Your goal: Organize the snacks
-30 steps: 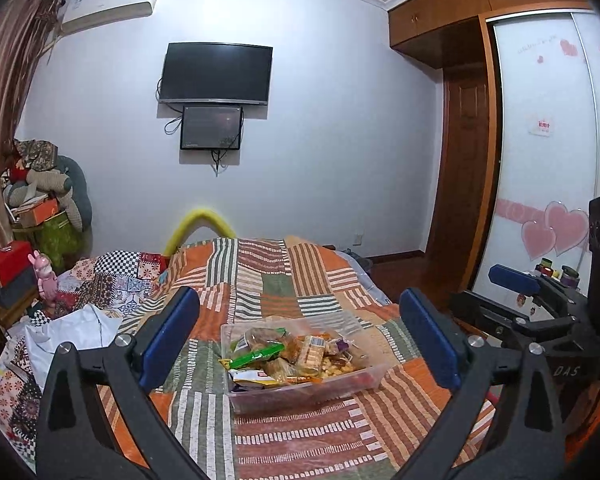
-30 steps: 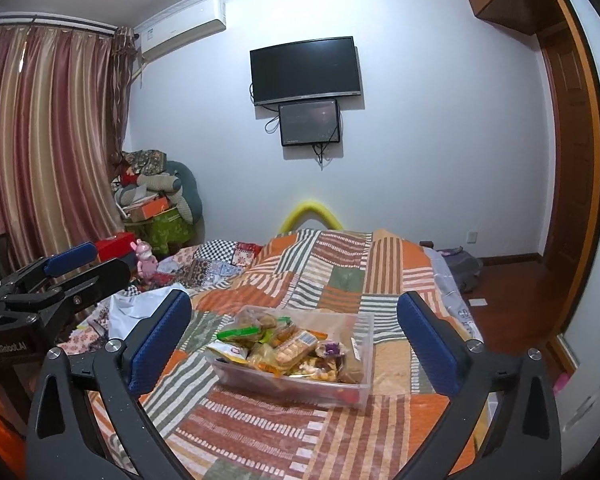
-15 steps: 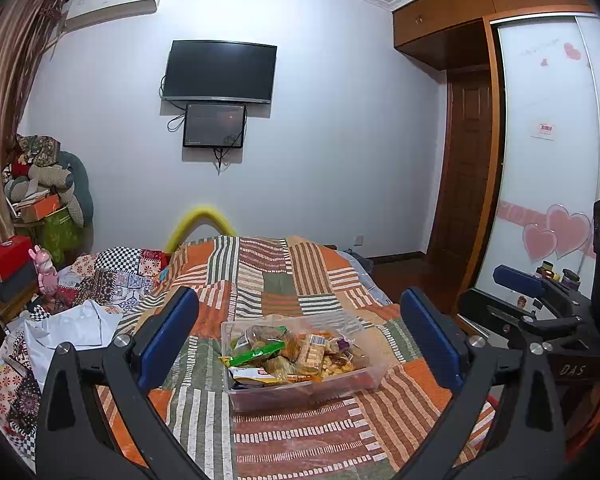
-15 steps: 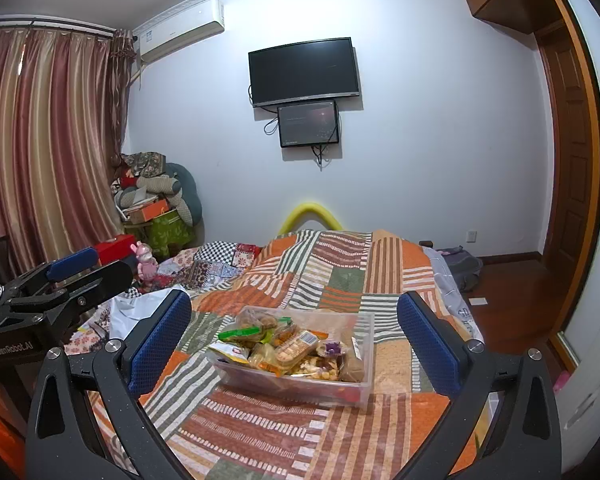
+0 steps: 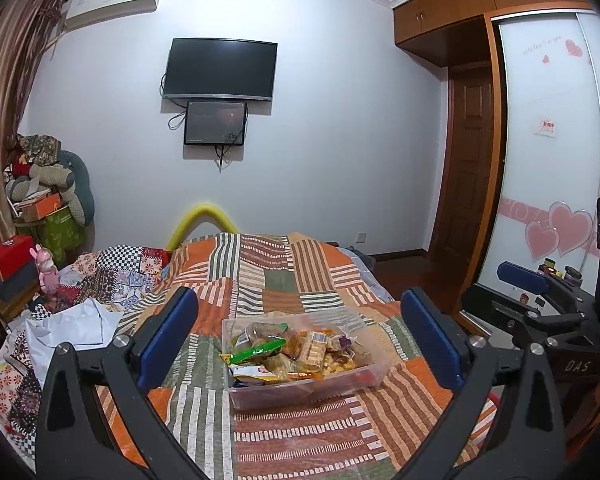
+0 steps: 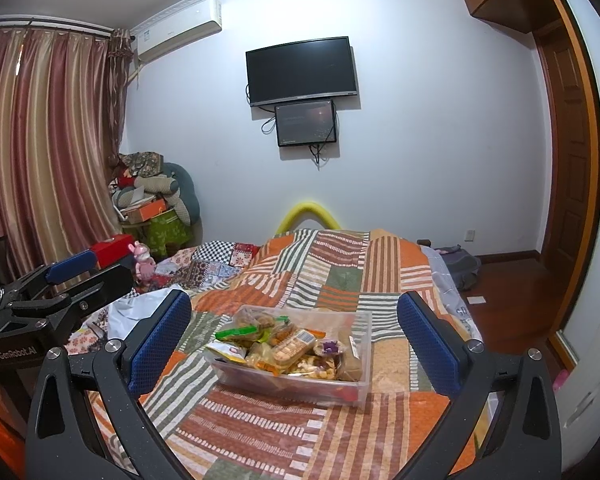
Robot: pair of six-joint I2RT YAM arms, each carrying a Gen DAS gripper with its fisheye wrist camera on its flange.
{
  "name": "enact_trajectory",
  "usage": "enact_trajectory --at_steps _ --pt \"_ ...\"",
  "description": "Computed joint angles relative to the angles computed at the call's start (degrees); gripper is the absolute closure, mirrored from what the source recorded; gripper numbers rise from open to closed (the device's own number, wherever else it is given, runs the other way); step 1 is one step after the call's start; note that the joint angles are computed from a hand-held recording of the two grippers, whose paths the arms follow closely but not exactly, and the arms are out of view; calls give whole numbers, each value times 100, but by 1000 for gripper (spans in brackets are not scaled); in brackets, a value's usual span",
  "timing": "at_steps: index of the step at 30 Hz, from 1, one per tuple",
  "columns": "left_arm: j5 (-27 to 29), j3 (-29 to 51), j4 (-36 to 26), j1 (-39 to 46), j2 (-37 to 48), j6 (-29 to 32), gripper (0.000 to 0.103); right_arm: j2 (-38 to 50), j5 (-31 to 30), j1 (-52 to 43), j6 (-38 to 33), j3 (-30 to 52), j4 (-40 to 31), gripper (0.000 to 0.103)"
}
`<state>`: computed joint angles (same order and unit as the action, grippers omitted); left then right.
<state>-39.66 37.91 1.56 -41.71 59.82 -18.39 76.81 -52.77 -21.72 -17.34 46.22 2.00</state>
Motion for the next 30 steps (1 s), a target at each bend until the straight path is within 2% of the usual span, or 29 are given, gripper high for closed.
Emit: enact_trajectory --at_steps 30 --pt "247 6 8 16 40 37 0 -109 -52 -131 31 -32 -4 0"
